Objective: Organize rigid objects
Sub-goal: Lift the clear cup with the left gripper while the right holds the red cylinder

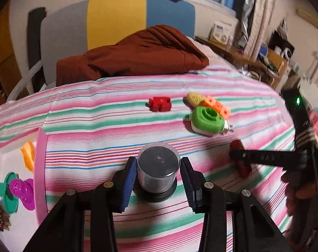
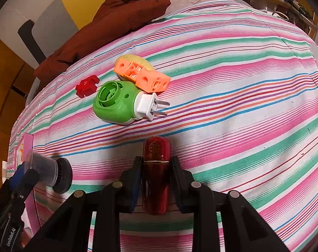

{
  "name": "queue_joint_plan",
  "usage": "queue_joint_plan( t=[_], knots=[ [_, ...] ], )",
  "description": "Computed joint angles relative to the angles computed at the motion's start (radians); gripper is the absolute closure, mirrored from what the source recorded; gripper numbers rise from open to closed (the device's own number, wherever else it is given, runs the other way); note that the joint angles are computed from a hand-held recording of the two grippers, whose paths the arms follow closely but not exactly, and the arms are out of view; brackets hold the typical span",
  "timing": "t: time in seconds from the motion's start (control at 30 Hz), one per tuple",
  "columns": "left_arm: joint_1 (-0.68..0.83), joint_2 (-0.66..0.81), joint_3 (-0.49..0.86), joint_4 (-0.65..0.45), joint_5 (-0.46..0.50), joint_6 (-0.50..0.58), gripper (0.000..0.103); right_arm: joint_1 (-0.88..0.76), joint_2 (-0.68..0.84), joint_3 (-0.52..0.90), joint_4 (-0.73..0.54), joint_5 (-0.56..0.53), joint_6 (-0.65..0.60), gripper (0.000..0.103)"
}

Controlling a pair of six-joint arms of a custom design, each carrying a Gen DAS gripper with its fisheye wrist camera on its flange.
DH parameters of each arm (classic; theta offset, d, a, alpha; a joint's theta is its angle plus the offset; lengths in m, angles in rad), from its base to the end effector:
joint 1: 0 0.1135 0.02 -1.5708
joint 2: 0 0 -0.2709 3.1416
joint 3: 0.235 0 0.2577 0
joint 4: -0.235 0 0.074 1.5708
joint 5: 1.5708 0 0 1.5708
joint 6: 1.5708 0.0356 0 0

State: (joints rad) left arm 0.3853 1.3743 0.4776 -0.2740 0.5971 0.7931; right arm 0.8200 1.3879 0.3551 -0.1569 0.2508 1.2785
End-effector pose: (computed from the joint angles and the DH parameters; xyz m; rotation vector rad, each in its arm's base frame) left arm 0.2028 0.0606 0.1256 0.6496 2.3821 -0.3529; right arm 0.1368 0.1336 0.0947 0.6833 2.6368 0.2844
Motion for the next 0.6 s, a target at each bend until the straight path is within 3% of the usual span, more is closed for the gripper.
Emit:
queue_joint_plan(
  t=[0.2, 0.37, 0.6],
  knots=[
    [-0.015, 0.004, -0.044, 0.064, -0.029, -0.016, 0.058, 0.005, -0.008, -0.003, -0.005, 0.0, 0.007, 0.077],
    [-0.016, 0.062, -0.047, 0.122, -0.029, -0.071, 0.051, 0.011, -0.011, 0.002, -0.017, 0.003, 0.01, 0.077],
    [-0.02, 0.009, -0.102, 0.179, -0.05, -0.037, 0.059, 0.01, -0.002, 0.01, -0.02, 0.004, 0.007, 0.077]
  ],
)
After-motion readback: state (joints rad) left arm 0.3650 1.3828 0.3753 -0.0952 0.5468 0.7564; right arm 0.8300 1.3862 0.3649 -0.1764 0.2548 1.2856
